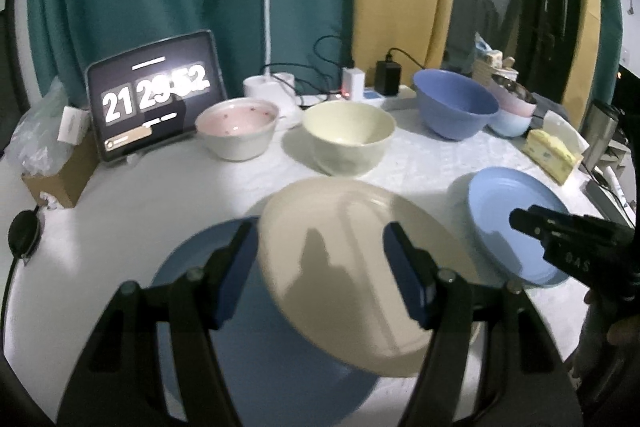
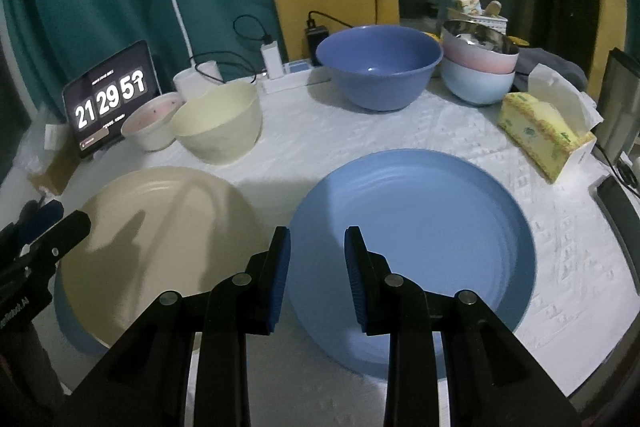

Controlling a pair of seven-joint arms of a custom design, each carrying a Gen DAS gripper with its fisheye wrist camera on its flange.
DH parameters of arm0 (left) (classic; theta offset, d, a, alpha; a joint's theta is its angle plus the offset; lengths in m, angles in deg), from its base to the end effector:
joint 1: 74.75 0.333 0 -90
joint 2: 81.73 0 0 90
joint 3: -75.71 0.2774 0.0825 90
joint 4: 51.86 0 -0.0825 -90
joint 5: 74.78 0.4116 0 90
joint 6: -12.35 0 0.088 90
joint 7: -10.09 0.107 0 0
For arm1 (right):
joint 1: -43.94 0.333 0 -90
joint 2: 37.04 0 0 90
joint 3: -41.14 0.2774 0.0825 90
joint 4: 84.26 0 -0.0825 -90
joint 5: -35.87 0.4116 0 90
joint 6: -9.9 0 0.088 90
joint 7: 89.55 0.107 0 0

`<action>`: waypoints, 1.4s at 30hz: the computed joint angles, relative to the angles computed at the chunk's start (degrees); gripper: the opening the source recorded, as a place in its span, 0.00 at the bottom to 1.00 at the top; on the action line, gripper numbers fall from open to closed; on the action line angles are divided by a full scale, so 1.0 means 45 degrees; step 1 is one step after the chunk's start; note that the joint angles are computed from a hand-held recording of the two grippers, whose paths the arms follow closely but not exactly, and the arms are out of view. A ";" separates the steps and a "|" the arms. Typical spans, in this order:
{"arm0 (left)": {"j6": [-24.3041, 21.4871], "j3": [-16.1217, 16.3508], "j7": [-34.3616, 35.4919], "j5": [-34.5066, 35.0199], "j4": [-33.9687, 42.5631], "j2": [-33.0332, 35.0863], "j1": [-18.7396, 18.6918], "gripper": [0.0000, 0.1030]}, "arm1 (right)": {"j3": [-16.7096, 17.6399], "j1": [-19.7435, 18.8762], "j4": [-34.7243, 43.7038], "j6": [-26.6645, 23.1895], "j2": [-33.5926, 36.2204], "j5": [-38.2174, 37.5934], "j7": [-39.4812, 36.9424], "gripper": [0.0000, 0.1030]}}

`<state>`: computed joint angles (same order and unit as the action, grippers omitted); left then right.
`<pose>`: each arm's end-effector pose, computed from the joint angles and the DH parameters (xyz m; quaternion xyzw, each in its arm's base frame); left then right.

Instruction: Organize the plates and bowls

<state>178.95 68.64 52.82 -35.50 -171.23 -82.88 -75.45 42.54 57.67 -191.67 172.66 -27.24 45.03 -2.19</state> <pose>0.5997 -0.1210 0.4725 -0.6630 0.6077 -0.3058 0.3124 0.6491 0.1661 0.4648 -0.7058 0.5918 -0.2000 0.3341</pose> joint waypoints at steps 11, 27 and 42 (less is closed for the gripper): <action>0.0203 0.0205 0.0347 -0.0612 -0.0763 -0.0274 0.0418 0.65 | 0.0066 0.0475 0.0246 -0.0493 0.0368 -0.0676 0.0622 0.29; -0.0306 0.0294 0.1740 -0.2222 -0.0646 0.0220 0.0434 0.65 | -0.0027 0.0825 0.0851 -0.1458 0.0970 -0.1429 0.1374 0.29; -0.0079 0.0248 0.3820 -0.4197 -0.0488 0.0682 0.0259 0.65 | 0.0012 0.0852 0.0937 -0.1221 0.1127 -0.1364 0.0923 0.29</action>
<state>178.59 69.76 70.01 -54.39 -173.43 -79.82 -74.28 42.59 61.51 -187.46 167.16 -22.17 38.89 1.96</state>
